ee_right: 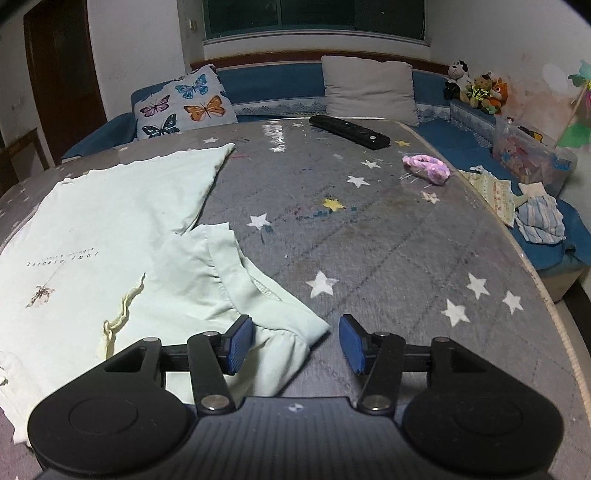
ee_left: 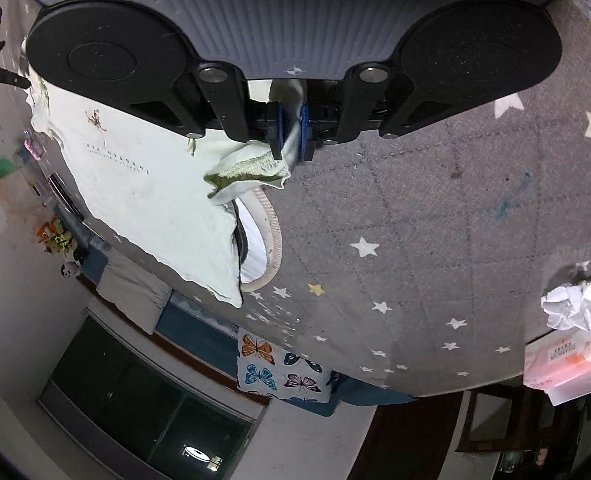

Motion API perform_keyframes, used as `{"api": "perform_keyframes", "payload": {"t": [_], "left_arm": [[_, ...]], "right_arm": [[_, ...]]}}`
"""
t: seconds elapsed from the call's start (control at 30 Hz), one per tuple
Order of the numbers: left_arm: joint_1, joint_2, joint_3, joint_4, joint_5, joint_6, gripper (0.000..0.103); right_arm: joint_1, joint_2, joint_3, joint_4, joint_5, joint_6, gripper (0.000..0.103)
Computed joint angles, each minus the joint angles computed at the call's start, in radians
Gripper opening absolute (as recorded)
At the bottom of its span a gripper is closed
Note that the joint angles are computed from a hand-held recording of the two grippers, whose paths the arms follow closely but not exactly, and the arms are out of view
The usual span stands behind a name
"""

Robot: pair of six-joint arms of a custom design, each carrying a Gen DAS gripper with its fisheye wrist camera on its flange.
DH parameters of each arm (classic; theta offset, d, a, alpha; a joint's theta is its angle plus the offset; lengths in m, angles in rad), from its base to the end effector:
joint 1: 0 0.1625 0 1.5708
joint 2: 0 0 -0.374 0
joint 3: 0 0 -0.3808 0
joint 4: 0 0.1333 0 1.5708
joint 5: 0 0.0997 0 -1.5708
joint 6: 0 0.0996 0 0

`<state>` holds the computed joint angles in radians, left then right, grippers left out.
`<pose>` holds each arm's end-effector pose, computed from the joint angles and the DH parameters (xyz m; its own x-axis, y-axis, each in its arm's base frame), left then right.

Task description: Fold clothes

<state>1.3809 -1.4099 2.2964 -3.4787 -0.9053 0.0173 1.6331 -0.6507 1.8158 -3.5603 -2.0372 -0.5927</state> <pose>0.1121 -0.4487 0.2807 -0.8700 -0.3597 -0.3371 0.1136 0.5191 -0.8471 0.1245 -0.5742 0.0519 -0.7328 -0.1514 0.6633 -0.5445 0.7151 -0.4384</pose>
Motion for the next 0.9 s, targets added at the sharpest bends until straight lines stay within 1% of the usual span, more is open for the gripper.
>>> {"api": "perform_keyframes", "payload": {"t": [0.13,0.17,0.2,0.23,0.27,0.3,0.33,0.37,0.4,0.47,0.57,0.63,0.7,0.77,0.9], "left_arm": [[-0.001,-0.003,-0.006,0.002,0.016,0.011,0.014],[-0.001,-0.002,-0.005,-0.005,0.024,0.018,0.014],[-0.002,-0.001,-0.005,-0.012,0.032,0.024,0.014],[-0.002,0.0,-0.004,-0.019,0.039,0.03,0.014],[-0.002,-0.002,-0.004,-0.023,0.049,0.029,0.014],[-0.002,-0.002,-0.006,-0.025,0.063,0.031,0.014],[-0.002,-0.001,-0.009,-0.027,0.076,0.033,0.013],[-0.001,-0.004,-0.008,-0.025,0.078,0.037,0.012],[0.001,-0.008,-0.007,-0.023,0.08,0.04,0.012],[-0.015,-0.004,-0.006,-0.049,0.107,0.066,0.012],[-0.037,0.002,-0.007,-0.091,0.147,0.109,0.013],[-0.059,-0.003,0.0,-0.109,0.143,0.127,0.016],[-0.081,-0.003,0.005,-0.111,0.117,0.145,0.019],[-0.088,0.005,-0.004,-0.083,0.07,0.148,0.02],[-0.091,0.059,-0.044,-0.012,-0.013,0.138,0.02]], "right_arm": [[-0.003,-0.002,0.015,-0.024,0.006,0.008,0.048],[-0.002,0.001,0.018,-0.037,0.005,0.003,0.041],[-0.002,0.0,0.024,-0.042,0.008,0.0,0.029],[-0.001,-0.004,0.033,-0.043,0.012,0.004,0.024],[0.004,-0.006,0.039,-0.044,0.0,0.011,0.017],[0.012,-0.004,0.042,-0.053,-0.028,0.016,0.013],[0.019,-0.005,0.049,-0.06,-0.052,0.021,0.013],[0.021,-0.013,0.061,-0.061,-0.056,0.028,0.013],[0.021,-0.021,0.074,-0.064,-0.058,0.034,0.017],[0.026,-0.026,0.087,-0.096,-0.065,0.029,0.022],[0.038,-0.025,0.078,-0.131,-0.041,0.004,0.024],[0.046,-0.022,0.062,-0.128,-0.012,-0.01,0.025],[0.055,-0.011,0.031,-0.088,0.023,-0.019,0.026],[0.064,0.013,-0.006,-0.048,0.06,-0.034,0.026],[0.078,0.072,-0.089,0.038,0.12,-0.06,0.026]]}}
